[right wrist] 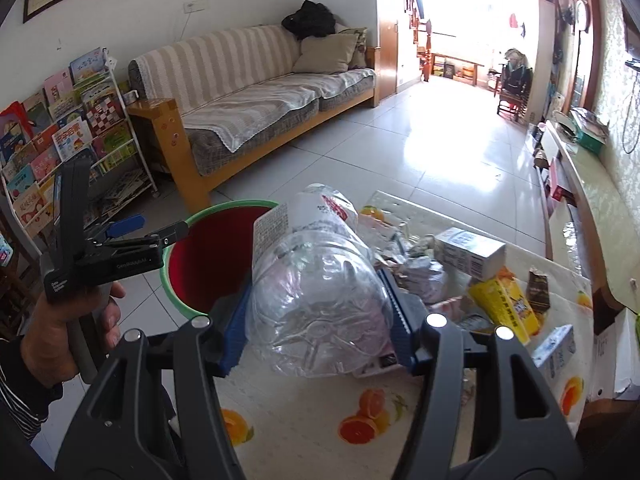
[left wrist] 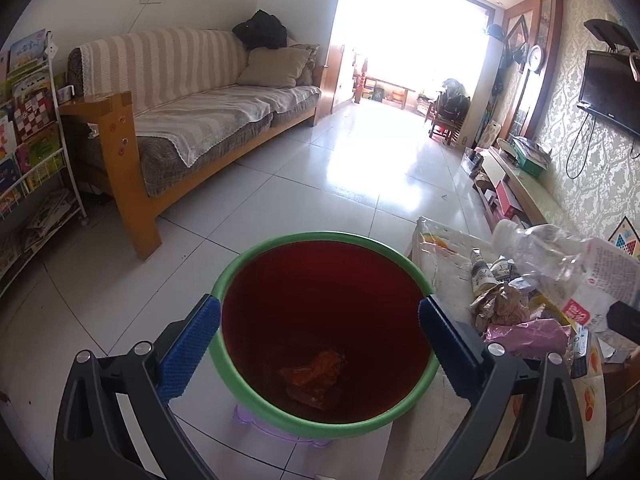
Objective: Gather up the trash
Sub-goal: 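Carry the orange bag and water bottle over the red bucket and open both tools, then grasp the pink plastic bag on the table with the left tool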
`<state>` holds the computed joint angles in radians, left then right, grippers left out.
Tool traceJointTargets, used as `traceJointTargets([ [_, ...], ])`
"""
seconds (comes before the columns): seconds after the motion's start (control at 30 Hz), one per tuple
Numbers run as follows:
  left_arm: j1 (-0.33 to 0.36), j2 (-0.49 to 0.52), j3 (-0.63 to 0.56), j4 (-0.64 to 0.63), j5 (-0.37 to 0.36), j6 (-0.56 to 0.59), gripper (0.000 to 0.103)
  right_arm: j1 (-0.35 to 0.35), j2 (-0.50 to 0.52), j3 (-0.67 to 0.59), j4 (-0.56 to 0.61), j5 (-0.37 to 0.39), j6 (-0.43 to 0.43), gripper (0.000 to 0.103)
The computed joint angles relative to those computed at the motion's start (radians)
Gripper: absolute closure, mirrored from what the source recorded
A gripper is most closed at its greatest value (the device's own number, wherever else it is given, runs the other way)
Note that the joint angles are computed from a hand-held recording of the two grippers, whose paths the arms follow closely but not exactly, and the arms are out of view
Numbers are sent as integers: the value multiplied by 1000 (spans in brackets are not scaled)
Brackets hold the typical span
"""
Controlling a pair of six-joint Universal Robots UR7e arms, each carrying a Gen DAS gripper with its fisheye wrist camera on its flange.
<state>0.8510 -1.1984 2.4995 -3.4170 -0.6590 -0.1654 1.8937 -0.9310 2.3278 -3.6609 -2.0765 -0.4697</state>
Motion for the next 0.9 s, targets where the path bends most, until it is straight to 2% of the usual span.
traceJointTargets([
  [0.17, 7, -113, 50, 46, 3, -22, 8, -1, 164, -140, 58, 42, -7, 46],
  [0.4, 22, -208, 77, 78, 4, -19, 8, 17, 324, -305, 151, 14, -3, 45],
  [0.43, 26, -216, 79, 76, 3, -19, 8, 15, 339, -320, 164, 7, -6, 41],
  [0.47, 29, -221, 80, 72, 1, -19, 8, 16, 358, -337, 165, -11, -15, 21],
  [0.5, 32, -225, 82, 68, 0, -16, 8, 17, 374, -342, 144, -27, -29, 14],
  [0.53, 35, -226, 83, 63, -2, -11, 8, 16, 380, -341, 132, -27, -37, 10],
  [0.67, 42, -222, 85, 49, -12, -2, 8, 8, 372, -317, 111, -36, -40, 10],
  [0.9, 48, -176, 82, 29, -48, -16, 8, -13, 293, -206, 31, -25, -28, 6],
])
